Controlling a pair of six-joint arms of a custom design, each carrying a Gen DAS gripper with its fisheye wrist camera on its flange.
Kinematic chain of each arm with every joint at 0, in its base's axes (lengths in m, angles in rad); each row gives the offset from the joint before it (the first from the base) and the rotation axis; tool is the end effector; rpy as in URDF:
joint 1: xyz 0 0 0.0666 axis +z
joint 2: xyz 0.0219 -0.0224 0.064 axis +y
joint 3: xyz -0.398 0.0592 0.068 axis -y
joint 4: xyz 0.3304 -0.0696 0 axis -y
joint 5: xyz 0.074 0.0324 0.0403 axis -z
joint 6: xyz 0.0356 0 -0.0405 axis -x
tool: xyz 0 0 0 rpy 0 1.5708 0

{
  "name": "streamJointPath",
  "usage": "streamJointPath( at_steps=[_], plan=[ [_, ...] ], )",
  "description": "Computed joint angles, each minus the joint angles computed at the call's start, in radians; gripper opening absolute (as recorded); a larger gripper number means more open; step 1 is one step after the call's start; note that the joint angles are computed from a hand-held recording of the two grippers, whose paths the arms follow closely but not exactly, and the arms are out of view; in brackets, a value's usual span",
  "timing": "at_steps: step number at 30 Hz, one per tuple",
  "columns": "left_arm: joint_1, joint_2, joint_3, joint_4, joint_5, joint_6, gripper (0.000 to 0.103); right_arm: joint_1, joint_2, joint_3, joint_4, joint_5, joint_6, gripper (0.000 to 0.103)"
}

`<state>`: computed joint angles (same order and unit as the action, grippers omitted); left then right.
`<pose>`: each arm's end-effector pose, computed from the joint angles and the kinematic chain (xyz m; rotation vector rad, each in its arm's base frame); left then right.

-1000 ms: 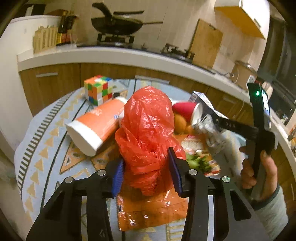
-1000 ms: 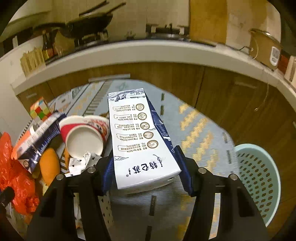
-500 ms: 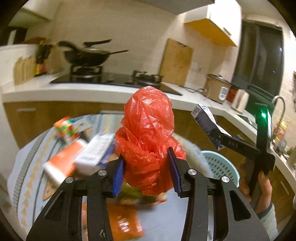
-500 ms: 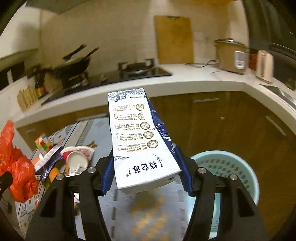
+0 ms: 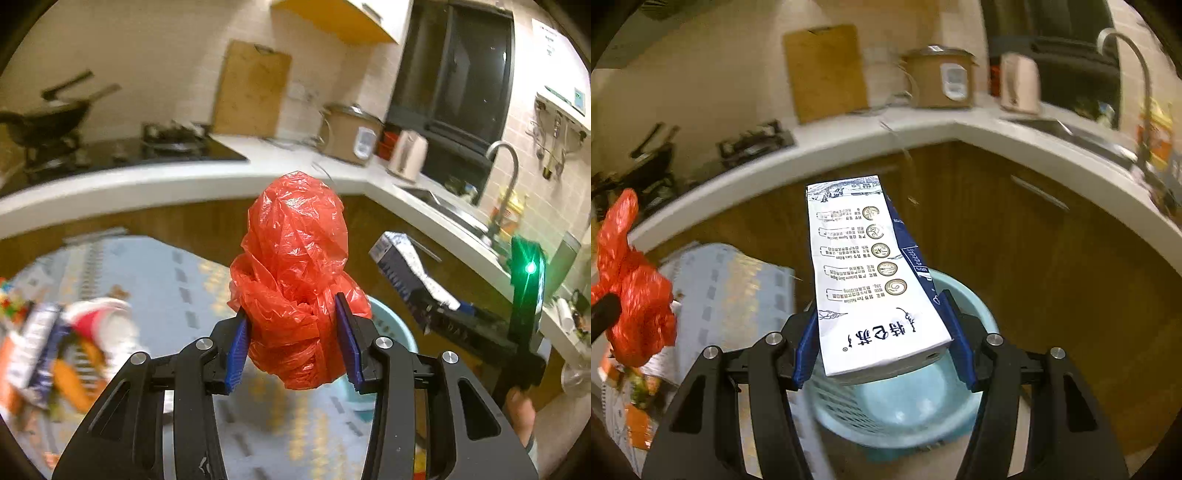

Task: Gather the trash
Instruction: 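Carry both items over the blue basket and open both tools to drop them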

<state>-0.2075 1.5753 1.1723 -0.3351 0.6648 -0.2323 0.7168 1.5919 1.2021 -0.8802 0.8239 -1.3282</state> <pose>0.4562 -0.1189 0.3299 0.8081 2.0751 -0.7478 0.3437 0.2643 0.3077 0.8309 2.1307 -0.2246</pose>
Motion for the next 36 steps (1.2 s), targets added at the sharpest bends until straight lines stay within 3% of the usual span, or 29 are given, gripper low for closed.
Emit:
streamJointPath(
  at_steps=[6, 9, 12, 20, 22, 24, 26, 36],
  plan=[
    [-0.108, 0.106, 0.045, -0.096, -0.042, -0.040, 0.041, -0.033, 0.003, -0.099, -0.029, -0.125, -0.106, 0.056],
    [-0.146, 0.166, 0.086, -0.189, -0.048, -0.081, 0.041, -0.045, 0.014, -0.131, -0.022, -0.181, -0.126, 0.056],
    [-0.170, 0.204, 0.096, -0.218, -0.079, -0.090, 0.041, -0.049, 0.035, -0.146, -0.021, -0.228, -0.130, 0.056],
    [-0.217, 0.246, 0.107, -0.216, -0.142, -0.086, 0.049, -0.051, 0.070, -0.148, -0.022, -0.280, -0.125, 0.056],
    [-0.212, 0.251, 0.109, -0.220, -0.146, -0.082, 0.054, -0.053, 0.067, -0.155, -0.009, -0.290, -0.121, 0.056],
    [-0.208, 0.258, 0.117, -0.232, -0.145, -0.079, 0.066, -0.064, 0.065, -0.161, 0.014, -0.301, -0.109, 0.057],
    [-0.206, 0.258, 0.115, -0.218, -0.138, -0.065, 0.069, -0.065, 0.061, -0.165, 0.021, -0.301, -0.112, 0.057],
    [-0.159, 0.221, 0.086, -0.206, -0.097, -0.072, 0.072, -0.056, 0.038, -0.179, 0.035, -0.304, -0.138, 0.060]
  ],
)
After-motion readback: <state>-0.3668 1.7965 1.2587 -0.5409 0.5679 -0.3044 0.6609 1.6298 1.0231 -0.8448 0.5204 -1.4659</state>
